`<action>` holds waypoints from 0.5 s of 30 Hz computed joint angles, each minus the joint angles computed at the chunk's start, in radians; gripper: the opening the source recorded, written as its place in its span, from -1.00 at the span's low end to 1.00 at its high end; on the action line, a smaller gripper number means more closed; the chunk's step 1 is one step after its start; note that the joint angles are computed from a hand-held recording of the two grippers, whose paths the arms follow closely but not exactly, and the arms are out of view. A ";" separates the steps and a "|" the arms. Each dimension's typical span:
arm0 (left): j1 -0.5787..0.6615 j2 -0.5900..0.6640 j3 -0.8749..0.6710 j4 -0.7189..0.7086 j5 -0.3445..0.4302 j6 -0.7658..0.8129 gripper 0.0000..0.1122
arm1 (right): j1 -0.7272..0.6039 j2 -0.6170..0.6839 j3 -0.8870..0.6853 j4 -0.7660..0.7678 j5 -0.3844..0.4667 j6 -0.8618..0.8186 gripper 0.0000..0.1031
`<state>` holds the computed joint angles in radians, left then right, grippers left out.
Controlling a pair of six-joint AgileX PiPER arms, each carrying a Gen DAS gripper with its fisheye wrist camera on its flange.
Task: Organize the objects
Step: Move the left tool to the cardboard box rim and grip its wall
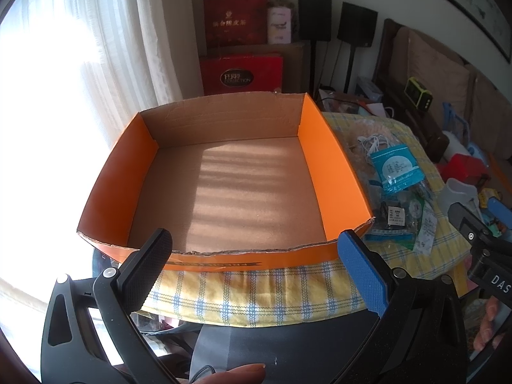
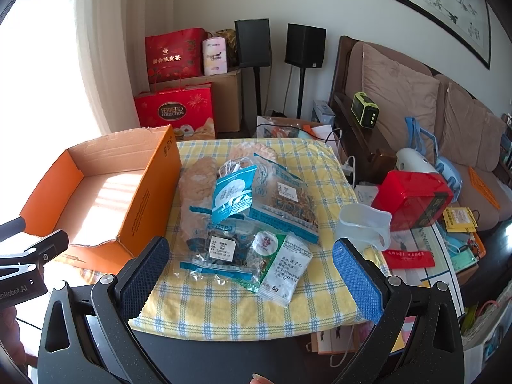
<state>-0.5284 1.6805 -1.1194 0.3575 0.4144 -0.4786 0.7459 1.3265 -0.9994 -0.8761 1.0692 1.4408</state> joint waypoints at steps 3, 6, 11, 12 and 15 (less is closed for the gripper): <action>0.005 0.003 -0.002 -0.002 0.002 0.004 0.84 | 0.001 0.000 0.000 0.000 0.000 -0.002 0.99; 0.009 0.007 -0.005 0.001 0.005 0.004 0.84 | -0.006 0.005 -0.002 0.003 -0.008 -0.009 0.99; 0.015 0.011 -0.011 -0.011 0.009 0.018 0.84 | -0.004 0.016 -0.007 0.001 -0.013 -0.011 0.99; 0.015 0.011 -0.011 -0.011 0.009 0.018 0.84 | -0.004 0.017 -0.008 0.001 -0.014 -0.012 0.99; 0.016 0.011 -0.010 -0.015 0.006 0.022 0.84 | -0.004 0.023 -0.012 0.000 -0.014 -0.015 0.99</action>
